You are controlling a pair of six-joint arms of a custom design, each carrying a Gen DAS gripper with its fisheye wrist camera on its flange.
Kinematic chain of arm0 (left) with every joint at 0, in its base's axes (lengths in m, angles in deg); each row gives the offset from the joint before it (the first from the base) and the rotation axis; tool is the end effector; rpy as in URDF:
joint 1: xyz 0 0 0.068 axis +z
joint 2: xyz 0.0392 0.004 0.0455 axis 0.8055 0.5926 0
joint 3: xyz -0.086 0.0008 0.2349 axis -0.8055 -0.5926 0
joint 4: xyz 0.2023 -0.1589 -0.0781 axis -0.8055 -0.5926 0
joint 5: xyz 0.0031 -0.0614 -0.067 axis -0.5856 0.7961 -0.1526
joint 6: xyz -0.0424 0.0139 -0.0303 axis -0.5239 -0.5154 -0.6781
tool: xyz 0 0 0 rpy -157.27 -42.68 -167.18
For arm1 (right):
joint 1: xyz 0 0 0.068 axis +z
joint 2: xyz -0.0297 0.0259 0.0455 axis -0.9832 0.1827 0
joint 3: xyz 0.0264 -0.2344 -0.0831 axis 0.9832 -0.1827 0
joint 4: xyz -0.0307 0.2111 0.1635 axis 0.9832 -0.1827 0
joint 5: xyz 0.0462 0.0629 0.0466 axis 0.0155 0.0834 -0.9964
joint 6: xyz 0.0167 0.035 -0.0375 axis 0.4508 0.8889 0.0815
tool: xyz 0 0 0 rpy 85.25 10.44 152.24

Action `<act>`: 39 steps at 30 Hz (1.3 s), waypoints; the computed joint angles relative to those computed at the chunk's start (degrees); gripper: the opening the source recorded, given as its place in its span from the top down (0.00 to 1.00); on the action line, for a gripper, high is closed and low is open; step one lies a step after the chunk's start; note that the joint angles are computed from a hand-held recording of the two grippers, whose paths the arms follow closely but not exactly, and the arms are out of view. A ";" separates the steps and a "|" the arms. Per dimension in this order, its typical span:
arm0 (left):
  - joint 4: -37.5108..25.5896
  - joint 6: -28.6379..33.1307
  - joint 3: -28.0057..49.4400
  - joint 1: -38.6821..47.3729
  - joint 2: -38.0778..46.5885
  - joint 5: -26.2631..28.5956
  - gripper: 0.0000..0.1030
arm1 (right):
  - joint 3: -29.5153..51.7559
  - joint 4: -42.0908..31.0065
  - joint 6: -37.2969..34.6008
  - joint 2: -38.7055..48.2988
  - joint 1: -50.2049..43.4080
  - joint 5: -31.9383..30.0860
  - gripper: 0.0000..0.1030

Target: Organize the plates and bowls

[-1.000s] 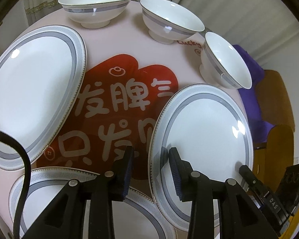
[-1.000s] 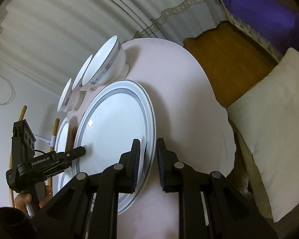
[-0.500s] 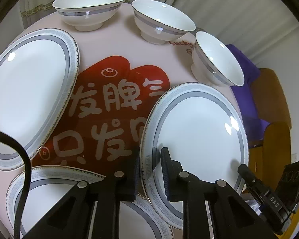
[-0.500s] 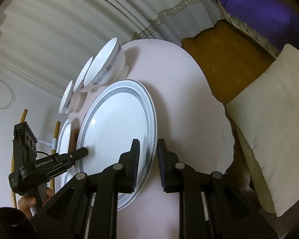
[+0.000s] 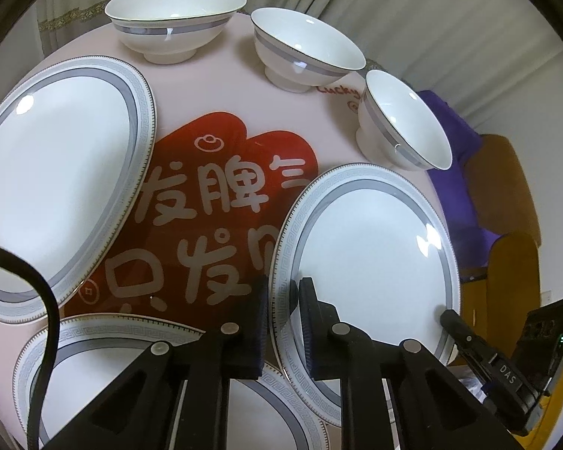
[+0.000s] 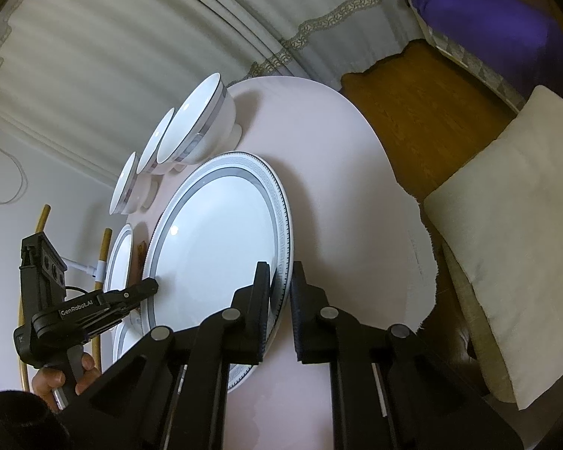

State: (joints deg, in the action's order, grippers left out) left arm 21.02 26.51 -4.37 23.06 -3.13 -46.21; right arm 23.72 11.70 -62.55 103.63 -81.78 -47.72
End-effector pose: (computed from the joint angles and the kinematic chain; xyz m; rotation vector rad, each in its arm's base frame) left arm 0.2186 -0.1296 0.1655 -0.5226 2.6856 -0.4714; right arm 0.2361 0.0090 0.0889 0.2367 2.6278 0.8074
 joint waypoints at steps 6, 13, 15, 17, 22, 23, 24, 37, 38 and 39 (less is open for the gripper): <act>-1.40 0.02 1.09 -1.87 0.57 -2.59 0.88 | 0.23 -0.12 -0.08 0.30 -0.16 -0.24 0.91; -1.66 -0.30 1.58 -2.54 1.03 -3.40 0.88 | -0.13 0.02 0.37 -0.81 0.74 2.09 0.90; -2.08 -0.33 1.87 -2.98 1.17 -4.14 0.88 | -0.23 0.22 0.57 -0.80 0.82 2.08 0.90; -2.21 -0.46 2.00 -3.15 1.23 -4.36 0.88 | -0.28 0.26 0.60 -0.87 0.87 2.17 0.90; -2.19 -0.64 2.22 -3.39 1.52 -4.56 0.88 | -0.30 0.36 0.64 -0.77 0.76 1.99 0.90; -2.29 -0.68 2.29 -3.45 1.52 -4.63 0.88 | -0.31 0.31 0.71 -0.84 0.86 2.08 0.90; -2.30 -0.69 2.32 -3.46 1.54 -4.66 0.88 | -0.29 0.26 0.75 -0.88 0.91 2.12 0.90; -1.91 -0.13 2.07 -3.84 1.53 -5.75 0.88 | -0.34 0.00 1.20 -1.66 1.69 3.02 0.90; -1.90 -0.05 2.06 -3.88 1.55 -5.83 0.88 | -0.33 -0.26 0.97 -1.84 1.54 3.05 0.90; -1.73 0.01 1.96 -3.89 1.51 -5.87 0.88 | -0.38 -0.31 0.89 -1.98 1.51 3.10 0.90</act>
